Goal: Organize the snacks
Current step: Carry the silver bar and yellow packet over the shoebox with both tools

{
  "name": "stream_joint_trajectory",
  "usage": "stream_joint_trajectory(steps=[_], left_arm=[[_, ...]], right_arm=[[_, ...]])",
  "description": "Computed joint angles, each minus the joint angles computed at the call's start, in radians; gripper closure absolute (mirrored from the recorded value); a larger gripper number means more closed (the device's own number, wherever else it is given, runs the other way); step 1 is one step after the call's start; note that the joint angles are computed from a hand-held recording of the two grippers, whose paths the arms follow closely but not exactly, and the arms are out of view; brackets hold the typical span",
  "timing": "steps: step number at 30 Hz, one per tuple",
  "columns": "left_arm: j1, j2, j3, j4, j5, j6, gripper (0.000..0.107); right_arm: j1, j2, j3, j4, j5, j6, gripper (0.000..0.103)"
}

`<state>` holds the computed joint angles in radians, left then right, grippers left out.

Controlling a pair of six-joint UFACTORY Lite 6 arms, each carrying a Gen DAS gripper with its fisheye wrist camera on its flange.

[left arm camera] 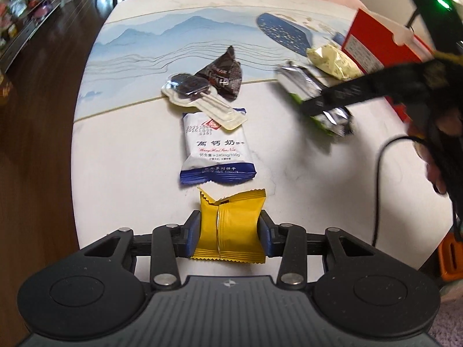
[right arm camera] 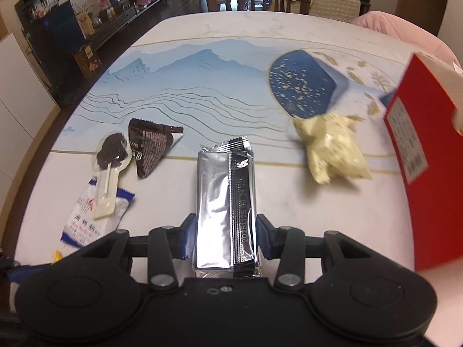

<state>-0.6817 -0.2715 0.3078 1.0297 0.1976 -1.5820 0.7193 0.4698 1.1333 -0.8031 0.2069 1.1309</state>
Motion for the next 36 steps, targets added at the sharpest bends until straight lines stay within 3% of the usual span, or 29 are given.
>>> stream_joint_trajectory(steps=[3, 9, 18, 26, 36], left_arm=[[-0.013, -0.029, -0.006, -0.071, 0.025, 0.030, 0.067], [-0.078, -0.102, 0.026, -0.201, 0.121, 0.090, 0.067], [-0.181, -0.100, 0.213, -0.261, 0.275, 0.122, 0.067], [-0.255, 0.092, 0.521, -0.195, 0.346, 0.106, 0.067], [-0.290, 0.496, 1.044, -0.227, 0.383, 0.246, 0.067]], right_arm=[[-0.014, -0.104, -0.101, 0.002, -0.032, 0.007, 0.061], [-0.054, -0.338, -0.275, 0.189, -0.060, -0.180, 0.061], [-0.156, -0.648, -0.388, 0.455, 0.006, -0.510, 0.061], [-0.362, -0.786, -0.385, 0.822, 0.050, -0.996, 0.061], [-0.699, -0.770, -0.322, 1.393, 0.109, -1.735, 0.061]])
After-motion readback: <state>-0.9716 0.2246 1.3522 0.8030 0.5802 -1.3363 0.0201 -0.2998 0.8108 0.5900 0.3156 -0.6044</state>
